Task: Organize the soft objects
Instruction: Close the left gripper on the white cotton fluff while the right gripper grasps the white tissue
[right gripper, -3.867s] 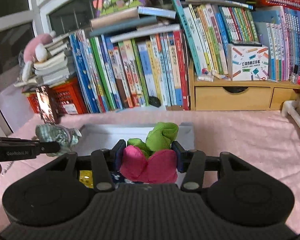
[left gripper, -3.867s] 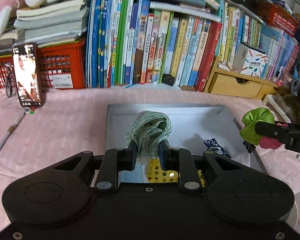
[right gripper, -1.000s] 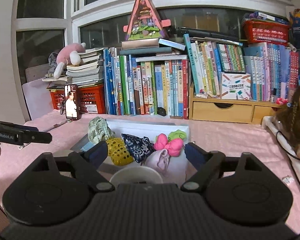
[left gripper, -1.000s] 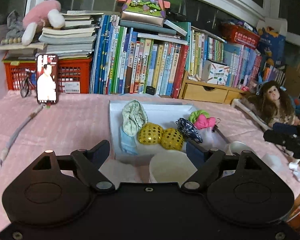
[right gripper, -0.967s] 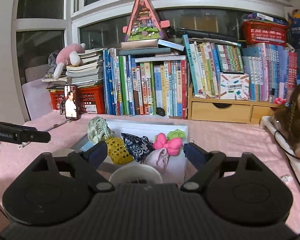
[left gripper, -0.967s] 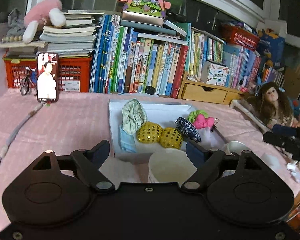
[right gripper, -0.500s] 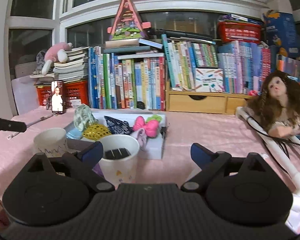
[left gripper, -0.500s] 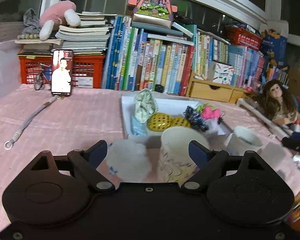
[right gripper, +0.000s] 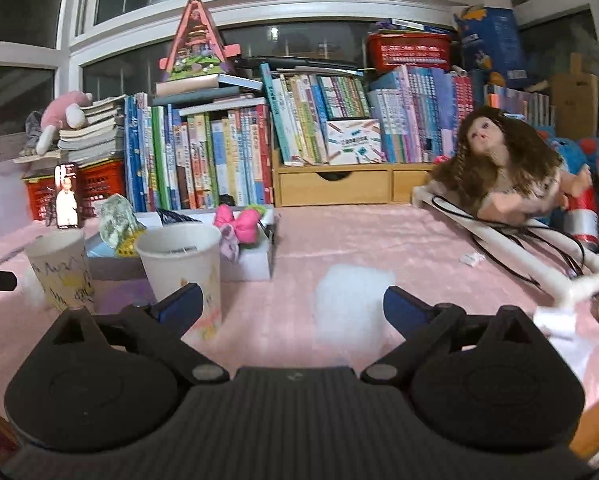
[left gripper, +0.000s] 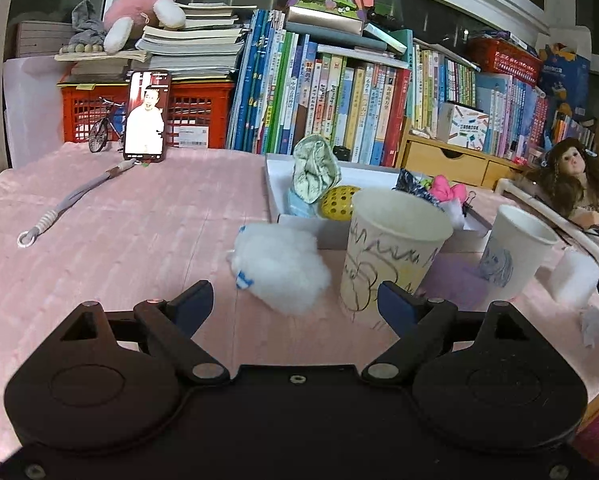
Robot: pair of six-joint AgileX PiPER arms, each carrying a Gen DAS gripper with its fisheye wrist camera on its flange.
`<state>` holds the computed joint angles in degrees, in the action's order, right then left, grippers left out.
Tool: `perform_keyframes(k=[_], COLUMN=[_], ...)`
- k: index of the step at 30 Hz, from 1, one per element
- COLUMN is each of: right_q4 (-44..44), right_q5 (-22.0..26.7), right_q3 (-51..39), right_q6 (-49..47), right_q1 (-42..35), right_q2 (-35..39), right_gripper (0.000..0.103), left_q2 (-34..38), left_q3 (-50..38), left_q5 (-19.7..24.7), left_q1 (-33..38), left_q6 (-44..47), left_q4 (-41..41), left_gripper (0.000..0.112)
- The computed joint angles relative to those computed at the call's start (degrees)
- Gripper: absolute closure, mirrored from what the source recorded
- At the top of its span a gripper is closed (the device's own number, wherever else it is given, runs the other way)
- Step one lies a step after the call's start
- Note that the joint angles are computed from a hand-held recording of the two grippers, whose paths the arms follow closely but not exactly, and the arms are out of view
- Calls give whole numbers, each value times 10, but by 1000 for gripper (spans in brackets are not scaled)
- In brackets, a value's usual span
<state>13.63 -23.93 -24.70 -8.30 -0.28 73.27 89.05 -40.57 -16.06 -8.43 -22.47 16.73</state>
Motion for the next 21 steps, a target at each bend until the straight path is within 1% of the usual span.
perform_keyframes(k=[4, 8, 13, 15, 18, 21], right_q4=[56, 107, 121, 136, 144, 163], right_q5=[-16, -34, -48, -55, -52, -52], right_q3=[13, 21, 29, 32, 31, 30], right_q6=[-50, -90, -93, -106, -118, -136], right_q1=[16, 31, 38, 45, 47, 53], right_q2=[11, 22, 35, 39, 41, 44], right_gripper=[2, 2, 2, 2, 4, 8], left_q2=[20, 38, 59, 69, 86, 103], left_q3=[0, -10, -28, -41, -64, -92], left_q5=[-9, -14, -21, -19, -6, 17], left_q1=[-11, -16, -26, -29, -27, -17], left_q6=[83, 107, 166, 191, 190, 122], left_q4=[-86, -117, -179, -210, -222, -181], left_gripper=[24, 24, 24, 27, 32, 36])
